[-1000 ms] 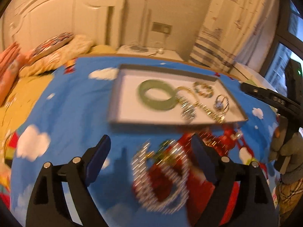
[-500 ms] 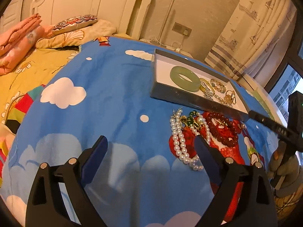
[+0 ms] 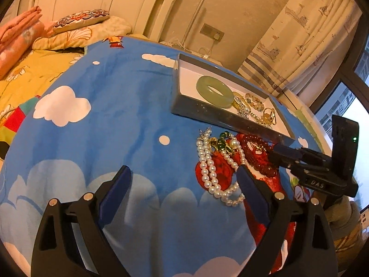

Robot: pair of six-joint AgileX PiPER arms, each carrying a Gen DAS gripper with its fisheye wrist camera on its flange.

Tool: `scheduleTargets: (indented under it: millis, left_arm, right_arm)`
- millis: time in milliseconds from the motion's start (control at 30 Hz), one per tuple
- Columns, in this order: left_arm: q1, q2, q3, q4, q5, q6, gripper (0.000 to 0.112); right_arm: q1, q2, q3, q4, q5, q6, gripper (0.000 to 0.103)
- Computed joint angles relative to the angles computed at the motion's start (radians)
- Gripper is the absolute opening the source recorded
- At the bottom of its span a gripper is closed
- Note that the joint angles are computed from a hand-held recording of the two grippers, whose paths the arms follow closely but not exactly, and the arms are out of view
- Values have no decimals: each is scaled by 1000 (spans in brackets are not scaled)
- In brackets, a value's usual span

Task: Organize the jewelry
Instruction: 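Withdraw both open tools from the tray toward the jewelry pile, then grasp the red string bracelet with left tool while right tool grasps the dark red bead bracelet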

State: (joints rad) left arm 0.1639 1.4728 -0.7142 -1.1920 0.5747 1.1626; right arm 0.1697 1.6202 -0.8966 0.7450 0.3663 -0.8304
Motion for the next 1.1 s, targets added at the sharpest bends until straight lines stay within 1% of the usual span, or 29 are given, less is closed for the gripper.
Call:
scheduleTargets:
  millis: [67, 133, 167, 200, 300, 400, 433, 467, 533, 667, 733, 833, 867, 1000, 1100]
  left_arm:
    - [5, 0, 1, -3, 6, 6, 92]
    - [9, -1, 3, -7, 12, 14, 92]
    - [9, -1, 3, -9, 13, 17, 92]
    - [8, -1, 3, -9, 12, 17, 92]
    - [11, 1, 1, -9, 15, 18, 92]
    - [9, 1, 2, -11, 14, 20, 92]
    - [10, 1, 1, -11, 15, 21, 92]
    - [12, 1, 1, -11, 17, 22, 92]
    - [14, 2, 0, -8, 17, 28, 92]
    - [-11, -16, 10, 3, -11, 24, 92]
    - [-33, -22, 10, 29, -33, 4, 92]
    - [-68, -41, 16, 63, -74, -25, 92]
    - [-82, -51, 22, 70, -89, -29, 92]
    - [-162, -76, 30, 136, -143, -89, 92]
    - [-241, -86, 34, 192, -191, -142, 92]
  right_arm:
    - [10, 10, -13, -43, -2, 35, 40]
    - [22, 14, -21, -94, -10, 76, 35]
    - [30, 22, -33, -143, -8, 116, 33]
    - [32, 30, -43, -159, 1, 127, 32]
    - [42, 44, -61, -208, 6, 152, 32]
    - [52, 43, -58, -245, -10, 177, 30]
    - [59, 38, -53, -281, -21, 210, 19]
    - [61, 29, -41, -286, -34, 214, 16]
    - [52, 2, -10, -217, -59, 148, 12]
    - [32, -102, 86, 55, -102, -146, 12]
    - [28, -135, 108, 119, -110, -207, 12]
    - [-15, -198, 152, 304, -83, -382, 12]
    - [-28, -210, 157, 325, -67, -405, 12]
    - [-70, -274, 193, 387, -50, -462, 12]
    - [-122, -318, 219, 446, -13, -522, 12]
